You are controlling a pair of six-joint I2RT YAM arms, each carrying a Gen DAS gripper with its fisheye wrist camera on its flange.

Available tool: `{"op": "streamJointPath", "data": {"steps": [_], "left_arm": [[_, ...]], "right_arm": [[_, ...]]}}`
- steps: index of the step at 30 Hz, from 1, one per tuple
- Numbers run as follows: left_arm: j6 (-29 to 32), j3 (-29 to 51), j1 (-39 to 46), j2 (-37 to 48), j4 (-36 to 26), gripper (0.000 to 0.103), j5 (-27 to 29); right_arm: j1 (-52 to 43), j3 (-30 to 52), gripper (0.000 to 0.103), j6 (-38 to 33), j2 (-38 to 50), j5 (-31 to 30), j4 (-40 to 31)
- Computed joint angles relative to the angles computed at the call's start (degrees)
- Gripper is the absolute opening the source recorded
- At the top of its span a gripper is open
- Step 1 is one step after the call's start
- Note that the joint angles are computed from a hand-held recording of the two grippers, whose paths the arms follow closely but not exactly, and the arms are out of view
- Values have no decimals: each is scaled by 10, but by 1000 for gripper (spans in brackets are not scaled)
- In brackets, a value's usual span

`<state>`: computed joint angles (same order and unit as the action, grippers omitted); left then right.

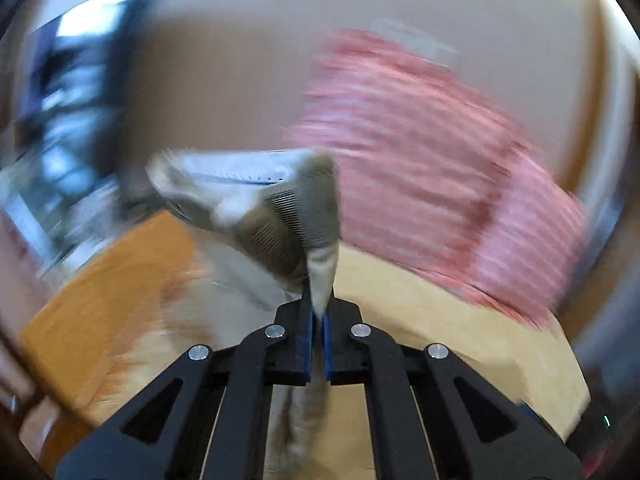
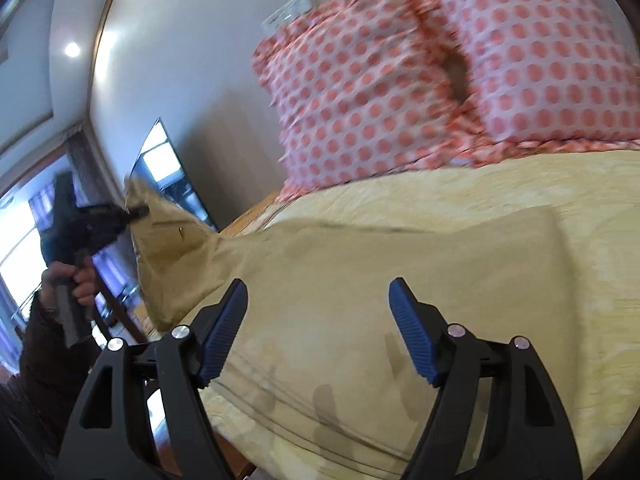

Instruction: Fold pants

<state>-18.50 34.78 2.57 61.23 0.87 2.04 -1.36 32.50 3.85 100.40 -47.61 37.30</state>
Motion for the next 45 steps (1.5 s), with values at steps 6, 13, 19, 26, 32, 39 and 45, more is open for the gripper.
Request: {"op": "streamJointPath", "data": {"steps": [6,13,19,26,32,39,45], "left_arm": [[35,74,-296,182,64,1,-72],[48,125,-428,393,99,1,-101],[49,71,-453,320,163,1,-156],[38,90,-466,362,164,1,-157],[-12,35,-487,375,211,1,-149],[-37,-30,-492,345,264,1,-147],[-36,-38,-491,342,266,1,-142]], "right_arm": [[-105,-7,74,13,9,-16,13],[-218,19,78,11,48,-20,-11],[-236,41,79,31,63,-30,-9],[-210,170,84,5,87,-211,-275],[-172,230,85,-38,90,-152,-397],[-106,322,67,-73,139,-31,-474],[-93,338,38,-115,172,-35,-517]]}}
